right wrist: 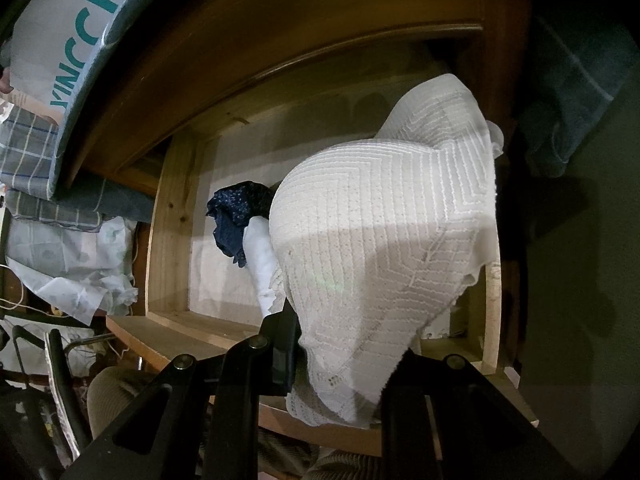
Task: Take underwear out of drawer
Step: 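Lower the floral garment into the shoebox and open the left gripper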
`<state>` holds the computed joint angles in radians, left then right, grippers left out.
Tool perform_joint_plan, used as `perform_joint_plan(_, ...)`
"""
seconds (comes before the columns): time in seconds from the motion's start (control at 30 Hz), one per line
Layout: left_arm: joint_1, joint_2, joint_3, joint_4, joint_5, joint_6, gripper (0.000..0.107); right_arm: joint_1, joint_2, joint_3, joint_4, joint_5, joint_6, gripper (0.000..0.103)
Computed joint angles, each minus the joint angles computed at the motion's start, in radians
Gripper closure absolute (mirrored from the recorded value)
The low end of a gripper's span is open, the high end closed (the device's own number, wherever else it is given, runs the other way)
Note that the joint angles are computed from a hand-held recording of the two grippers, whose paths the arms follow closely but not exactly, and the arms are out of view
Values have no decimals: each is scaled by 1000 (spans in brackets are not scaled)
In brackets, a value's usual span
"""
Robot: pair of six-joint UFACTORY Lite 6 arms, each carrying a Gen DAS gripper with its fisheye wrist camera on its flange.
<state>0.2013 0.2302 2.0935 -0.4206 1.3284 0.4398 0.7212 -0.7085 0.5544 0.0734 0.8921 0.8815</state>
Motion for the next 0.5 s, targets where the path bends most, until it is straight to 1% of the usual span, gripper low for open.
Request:
perform_joint_plan(0.17,-15,-47,-93,44,-53,-10,93,-4,-1,-4,10,-4,-9,86)
perform_joint_plan(0.3,-15,-39,-76,56,-38,-33,93,-8,1,-6,11,-8,-14,86)
perform_joint_plan(0.5,-35,-69,-95,105,-33,-64,93,-2,2,-10,5,-12,-4,86)
